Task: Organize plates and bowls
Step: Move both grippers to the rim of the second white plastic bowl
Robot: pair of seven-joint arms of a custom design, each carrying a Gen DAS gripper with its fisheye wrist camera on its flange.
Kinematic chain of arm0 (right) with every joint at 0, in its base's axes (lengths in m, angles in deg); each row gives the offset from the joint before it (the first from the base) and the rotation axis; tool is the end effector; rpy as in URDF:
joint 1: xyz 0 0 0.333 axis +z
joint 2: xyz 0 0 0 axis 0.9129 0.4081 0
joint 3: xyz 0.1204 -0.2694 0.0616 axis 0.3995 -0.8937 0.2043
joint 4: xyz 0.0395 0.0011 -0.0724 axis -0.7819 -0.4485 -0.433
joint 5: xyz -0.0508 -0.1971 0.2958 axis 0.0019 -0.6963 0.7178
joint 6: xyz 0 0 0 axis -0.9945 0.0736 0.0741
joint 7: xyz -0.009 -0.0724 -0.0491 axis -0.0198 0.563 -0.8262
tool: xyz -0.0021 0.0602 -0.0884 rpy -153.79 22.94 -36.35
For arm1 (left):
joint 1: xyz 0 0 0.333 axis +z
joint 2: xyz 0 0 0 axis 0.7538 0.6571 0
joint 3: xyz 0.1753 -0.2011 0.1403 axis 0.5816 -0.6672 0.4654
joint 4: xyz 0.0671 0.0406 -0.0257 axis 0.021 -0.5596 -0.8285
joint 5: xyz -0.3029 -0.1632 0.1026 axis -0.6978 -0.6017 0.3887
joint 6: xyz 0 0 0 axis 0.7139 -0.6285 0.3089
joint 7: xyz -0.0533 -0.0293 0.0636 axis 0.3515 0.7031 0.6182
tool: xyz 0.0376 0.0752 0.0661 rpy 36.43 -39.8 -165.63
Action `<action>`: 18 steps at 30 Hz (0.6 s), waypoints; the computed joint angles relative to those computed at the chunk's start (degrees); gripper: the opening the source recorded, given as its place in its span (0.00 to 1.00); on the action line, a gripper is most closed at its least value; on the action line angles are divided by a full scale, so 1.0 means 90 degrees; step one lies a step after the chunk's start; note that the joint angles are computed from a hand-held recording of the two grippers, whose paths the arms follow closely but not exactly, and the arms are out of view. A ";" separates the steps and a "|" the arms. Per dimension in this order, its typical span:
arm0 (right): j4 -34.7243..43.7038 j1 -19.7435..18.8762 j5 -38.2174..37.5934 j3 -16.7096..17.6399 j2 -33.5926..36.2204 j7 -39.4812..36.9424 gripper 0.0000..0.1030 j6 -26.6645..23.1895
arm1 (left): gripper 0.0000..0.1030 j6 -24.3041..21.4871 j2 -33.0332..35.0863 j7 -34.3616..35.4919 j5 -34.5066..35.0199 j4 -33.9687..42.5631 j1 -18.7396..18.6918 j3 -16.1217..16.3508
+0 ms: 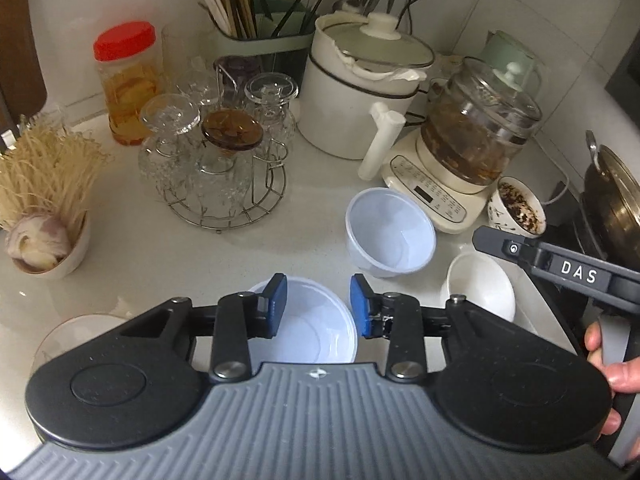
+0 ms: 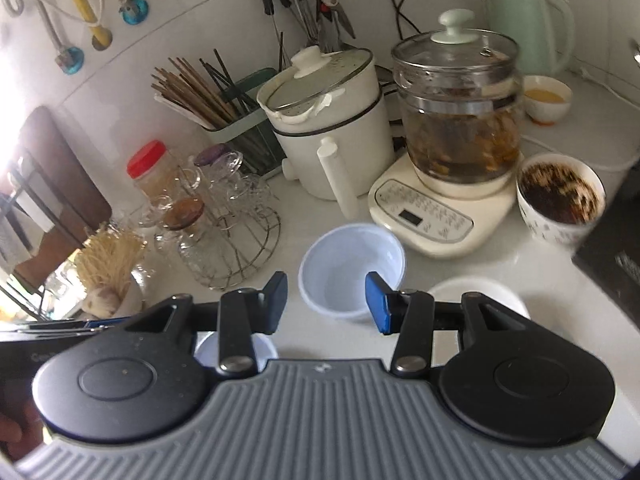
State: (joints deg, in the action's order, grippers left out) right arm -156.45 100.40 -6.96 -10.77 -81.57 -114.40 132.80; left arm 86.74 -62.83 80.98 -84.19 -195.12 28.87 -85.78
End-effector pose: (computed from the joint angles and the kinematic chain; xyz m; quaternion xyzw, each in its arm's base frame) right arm 0.3465 0.4230 0.5223 -0.5390 0.7331 -0.1838 0.3718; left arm 0.4552 -0.3363 0.5306 -0.5797 0.7517 -0.3027 0.0852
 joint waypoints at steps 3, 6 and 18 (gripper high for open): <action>-0.0054 -0.0127 0.0238 -0.0158 0.0118 -0.0234 0.45 0.0310 | 0.41 -0.0165 0.0491 -0.0105 0.0023 0.0464 -0.0033 0.0017; -0.0054 -0.0212 0.0379 -0.0263 0.0291 -0.0518 0.45 0.0445 | 0.42 -0.0316 0.1002 -0.0135 0.0029 0.0953 -0.0131 0.0078; -0.0074 -0.0507 0.1274 -0.0700 0.0953 -0.1941 0.38 0.1221 | 0.42 -0.0577 0.2653 -0.0013 -0.0152 0.2597 -0.0546 0.0304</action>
